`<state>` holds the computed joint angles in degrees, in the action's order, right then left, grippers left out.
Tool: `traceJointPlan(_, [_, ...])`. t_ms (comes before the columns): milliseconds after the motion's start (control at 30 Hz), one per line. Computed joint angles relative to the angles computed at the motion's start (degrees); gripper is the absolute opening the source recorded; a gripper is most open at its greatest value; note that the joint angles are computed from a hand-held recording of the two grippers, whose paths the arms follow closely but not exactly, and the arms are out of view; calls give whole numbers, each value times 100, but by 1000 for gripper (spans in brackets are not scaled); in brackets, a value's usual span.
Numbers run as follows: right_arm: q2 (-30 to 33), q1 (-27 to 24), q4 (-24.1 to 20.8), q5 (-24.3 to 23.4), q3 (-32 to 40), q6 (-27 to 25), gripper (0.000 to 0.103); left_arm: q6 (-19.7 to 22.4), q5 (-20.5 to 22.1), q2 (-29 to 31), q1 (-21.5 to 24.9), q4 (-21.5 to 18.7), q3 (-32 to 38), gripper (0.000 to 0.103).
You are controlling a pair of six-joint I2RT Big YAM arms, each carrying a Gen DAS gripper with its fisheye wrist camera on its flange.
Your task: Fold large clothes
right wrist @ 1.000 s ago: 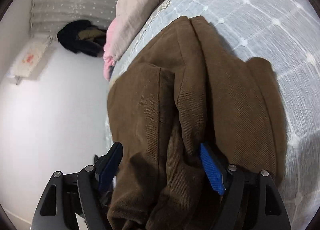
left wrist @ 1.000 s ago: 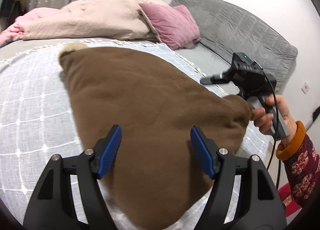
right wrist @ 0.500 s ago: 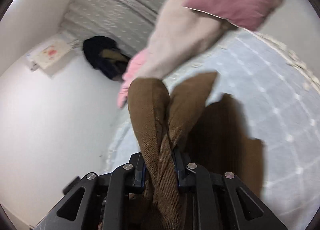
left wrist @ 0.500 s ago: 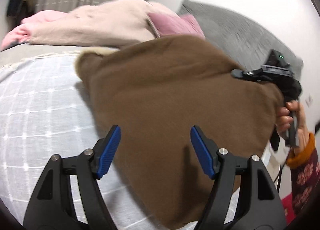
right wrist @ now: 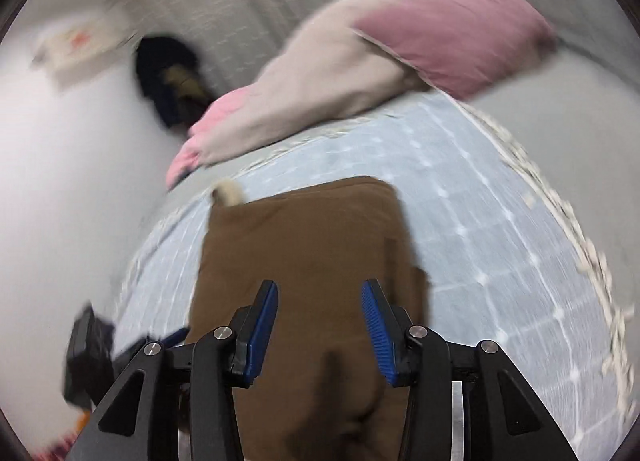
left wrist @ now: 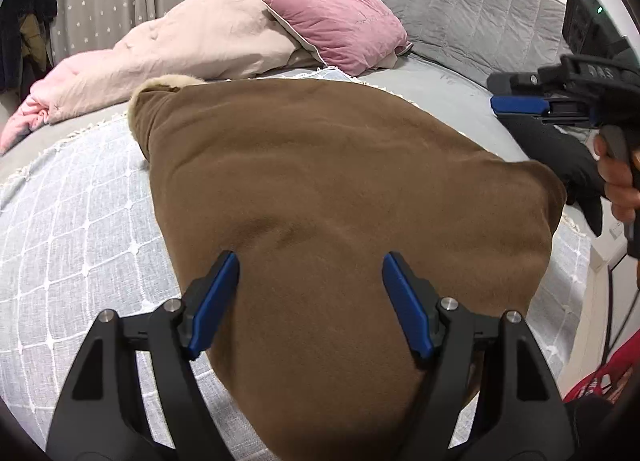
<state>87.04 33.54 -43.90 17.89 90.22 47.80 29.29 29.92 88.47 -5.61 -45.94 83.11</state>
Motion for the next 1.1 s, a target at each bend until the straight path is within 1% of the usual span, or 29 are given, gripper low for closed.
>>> traceJointPlan(67, [343, 218, -386, 168, 295, -234, 44, -52, 4, -68, 8, 72, -110, 75])
traceJointPlan(100, [594, 202, -484, 219, 467, -292, 44, -142, 60, -82, 26, 40, -120, 75])
traceJointPlan(133, [642, 292, -644, 394, 351, -245, 44, -162, 155, -92, 73, 9, -137, 75])
traceJointPlan(167, [640, 387, -672, 601, 194, -216, 44, -120, 304, -108, 138, -62, -166, 75])
traceJointPlan(200, [568, 473, -561, 750, -98, -217, 44, 13, 447, -128, 200, -168, -198, 75])
traceJointPlan(233, [461, 545, -392, 859, -470, -126, 51, 180, 520, -171, 238, -238, -248, 75])
traceJointPlan(267, [371, 555, -270, 832, -671, 18, 55, 431, 551, -245, 279, -308, -326, 76])
traceJointPlan(300, [155, 526, 140, 669, -1048, 288, 57, 521, 573, -277, 305, -373, -345, 76])
traceJointPlan(333, [32, 466, 377, 516, -1233, 403, 62, 570, 618, -271, 342, -546, -286, 76])
traceJointPlan(367, [-92, 416, 488, 363, -1356, 496, 63, 572, 653, -217, 382, -816, -144, 77])
traceJointPlan(400, [-182, 330, 540, 151, -1385, 556, 65, 538, 657, -121, 409, -1131, 61, 78])
traceJointPlan(467, [-240, 268, 427, -73, -1238, 552, 66, 340, 591, 110, 436, -1669, 525, 79])
traceJointPlan(500, [-220, 206, 266, -125, -1061, 463, 67, 227, 563, 145, 440, -1709, 615, 79])
traceJointPlan(533, [-181, 200, 107, -71, -879, 384, 67, 37, 547, 185, 444, -1677, 726, 79])
traceJointPlan(567, [-129, 176, -9, 11, -664, 196, 67, -163, 613, 257, 439, -1629, 886, 79])
traceJointPlan(633, [-28, 127, 68, 72, -341, -176, 67, -458, 614, 330, 384, -1425, 1034, 79])
traceJointPlan(667, [31, 156, 18, 135, -149, -228, 67, -660, 547, 404, 309, -1309, 1171, 79])
traceJointPlan(767, [497, 34, 10, 167, 599, -494, 67, -942, 573, 676, 128, -1153, 1522, 79])
traceJointPlan(800, [649, -19, 76, 82, 791, -561, 67, -984, 553, 760, 82, -1104, 1606, 79])
traceJointPlan(833, [886, -123, 184, -117, 1034, -578, 67, -1027, 541, 816, 30, -1010, 1636, 79])
traceJointPlan(900, [1138, -164, 163, -263, 1331, -512, 67, -1043, 509, 993, -88, -868, 1753, 79])
traceJointPlan(933, [1345, -245, 174, -330, 1504, -483, 67, -997, 434, 1114, -148, -887, 1865, 79])
traceJointPlan(1033, [1632, -374, 66, -319, 1657, -324, 67, -806, 38, 1480, -307, -972, 2206, 79])
traceJointPlan(1067, [1661, -419, 61, -292, 1601, -269, 67, -750, -107, 1537, -339, -835, 2211, 79])
traceJointPlan(1100, [1622, -458, 155, -271, 1452, -196, 67, -645, -217, 1537, -349, -620, 2140, 79])
